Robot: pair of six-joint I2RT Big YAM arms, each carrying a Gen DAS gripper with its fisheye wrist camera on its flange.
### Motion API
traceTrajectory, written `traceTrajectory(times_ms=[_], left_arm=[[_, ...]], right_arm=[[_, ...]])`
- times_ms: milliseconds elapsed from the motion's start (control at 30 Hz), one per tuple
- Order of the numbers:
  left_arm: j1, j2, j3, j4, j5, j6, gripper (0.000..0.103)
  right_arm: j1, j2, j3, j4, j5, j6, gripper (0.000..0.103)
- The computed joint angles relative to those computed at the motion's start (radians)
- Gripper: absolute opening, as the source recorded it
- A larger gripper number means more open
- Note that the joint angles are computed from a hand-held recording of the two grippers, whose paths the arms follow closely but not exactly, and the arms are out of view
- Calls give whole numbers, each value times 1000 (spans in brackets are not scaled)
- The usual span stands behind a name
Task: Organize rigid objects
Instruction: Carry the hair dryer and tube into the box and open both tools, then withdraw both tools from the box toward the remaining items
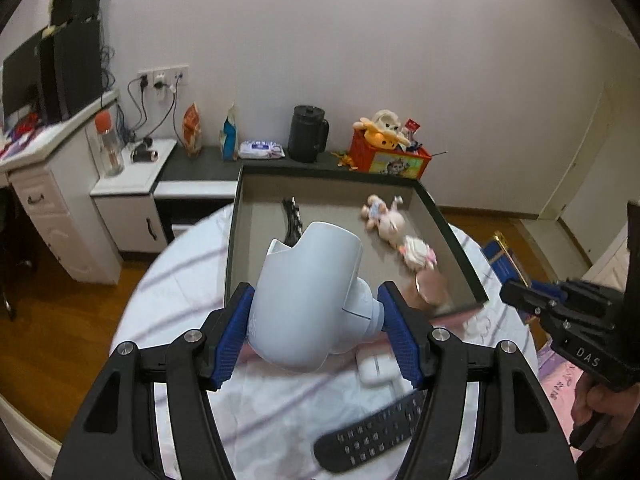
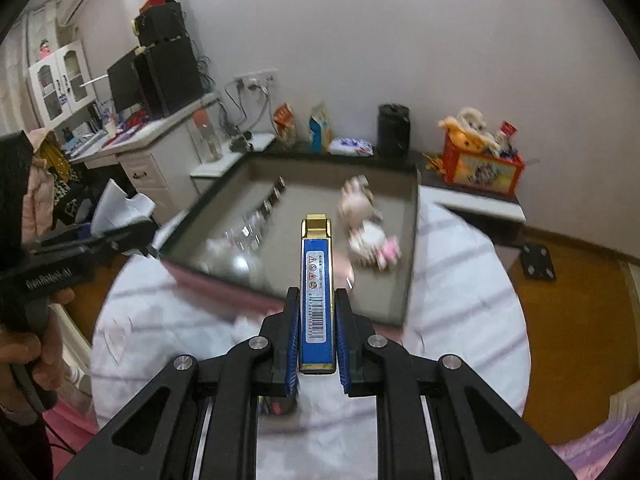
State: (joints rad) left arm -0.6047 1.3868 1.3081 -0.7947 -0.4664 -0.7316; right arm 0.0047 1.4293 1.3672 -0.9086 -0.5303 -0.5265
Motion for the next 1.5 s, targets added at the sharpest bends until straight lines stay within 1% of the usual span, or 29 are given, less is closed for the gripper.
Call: traceTrajectory(times_ms=[100,200,333,500,567,667,767,900,933,967,1000,1033,1067,1100,1133,1233,1300,1333,1367,1400,1500], left_arm=[[35,44,54,-9,25,38,65],[68,98,115,-20,38,88,65],[125,181,194,-35,81,138,64],[188,281,277,-62,148,171,65],[214,324,308,-73,188,177,65],[238,376,344,-91,220,184,65],[253,422,375,-113,251,187,65],[255,456,408,-148,250,191,65],[251,454,410,-151,236,191,67],[248,451,409,-151,224,191,76],[245,446,408,-152,215,189,90],[244,437,399,-141,217,191,94],[242,428,393,-137,215,191,100],[238,420,391,-139,204,190,101],[234,411,386,-140,191,191,102],[228,376,365,-140,172,176,102],[220,345,340,-130,160,162,103],[214,328,326,-128,151,154,103],[210,315,316,-126,142,149,103],[201,298,303,-126,127,141,103],[170,244,263,-132,77,115,103]], right_arm=[[40,51,71,-18,-6,20,16],[78,118,147,-41,8,39,16],[127,228,257,-79,45,61,16],[168,363,378,-134,91,89,16],[179,402,413,-159,104,93,16],[193,443,436,-166,135,104,16],[202,458,439,-169,155,102,16],[212,458,428,-161,184,96,16],[213,455,424,-157,187,95,19],[213,453,422,-154,186,95,27],[212,446,416,-145,186,97,34],[215,442,415,-137,186,101,53],[215,435,409,-130,184,101,68],[216,429,403,-124,182,99,73],[215,418,394,-118,179,98,80],[214,388,368,-103,191,100,82],[214,367,351,-89,199,113,88],[212,356,340,-80,201,119,93],[209,342,329,-73,199,124,102],[203,325,313,-66,190,131,103],[190,289,284,-56,178,147,103]])
